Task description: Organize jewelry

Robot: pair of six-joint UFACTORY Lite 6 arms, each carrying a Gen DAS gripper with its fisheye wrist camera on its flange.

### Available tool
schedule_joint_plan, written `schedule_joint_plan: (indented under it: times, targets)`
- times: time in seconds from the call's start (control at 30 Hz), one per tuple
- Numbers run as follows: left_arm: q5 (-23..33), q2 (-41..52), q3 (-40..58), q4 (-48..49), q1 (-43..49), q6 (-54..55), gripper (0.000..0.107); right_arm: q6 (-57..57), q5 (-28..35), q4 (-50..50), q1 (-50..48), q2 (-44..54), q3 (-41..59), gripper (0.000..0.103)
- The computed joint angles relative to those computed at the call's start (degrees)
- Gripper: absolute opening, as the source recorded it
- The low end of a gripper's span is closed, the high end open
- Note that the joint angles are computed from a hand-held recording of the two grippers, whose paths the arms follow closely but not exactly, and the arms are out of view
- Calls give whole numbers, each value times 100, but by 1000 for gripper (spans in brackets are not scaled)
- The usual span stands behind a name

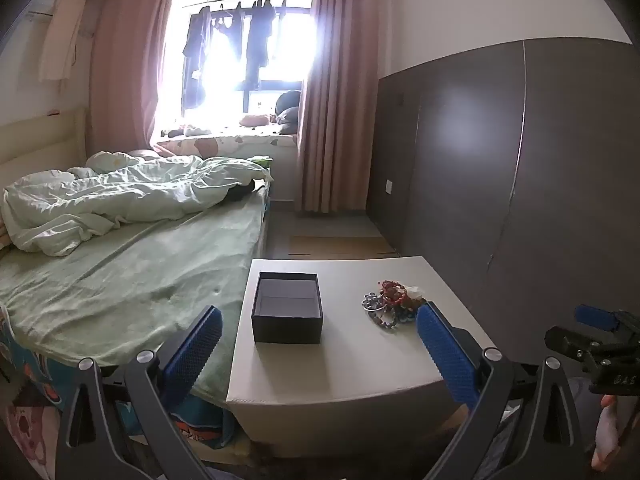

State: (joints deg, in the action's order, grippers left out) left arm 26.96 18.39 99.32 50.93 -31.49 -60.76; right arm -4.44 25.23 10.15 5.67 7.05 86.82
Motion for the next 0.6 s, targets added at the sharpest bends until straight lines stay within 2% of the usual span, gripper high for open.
schedule_joint_plan:
  times: [0.07, 0.27, 0.4, 0.53, 0.6]
  targets:
    - [-15, -4, -10, 32, -1, -79, 94, 189, 295, -267, 43, 124, 220, 95]
    - [146, 222, 276, 79, -131, -142, 94, 291, 245, -346, 87, 114, 210, 96]
    - [-103, -121, -125, 38, 11, -206, 94, 410, 173, -464, 138, 42, 119, 95]
    - [-119, -37, -82, 65, 7, -240, 94, 601, 146, -604, 194, 40, 121, 96]
    - [-73, 29, 0, 9, -27, -161, 94, 251, 99, -273, 40, 23, 64, 96]
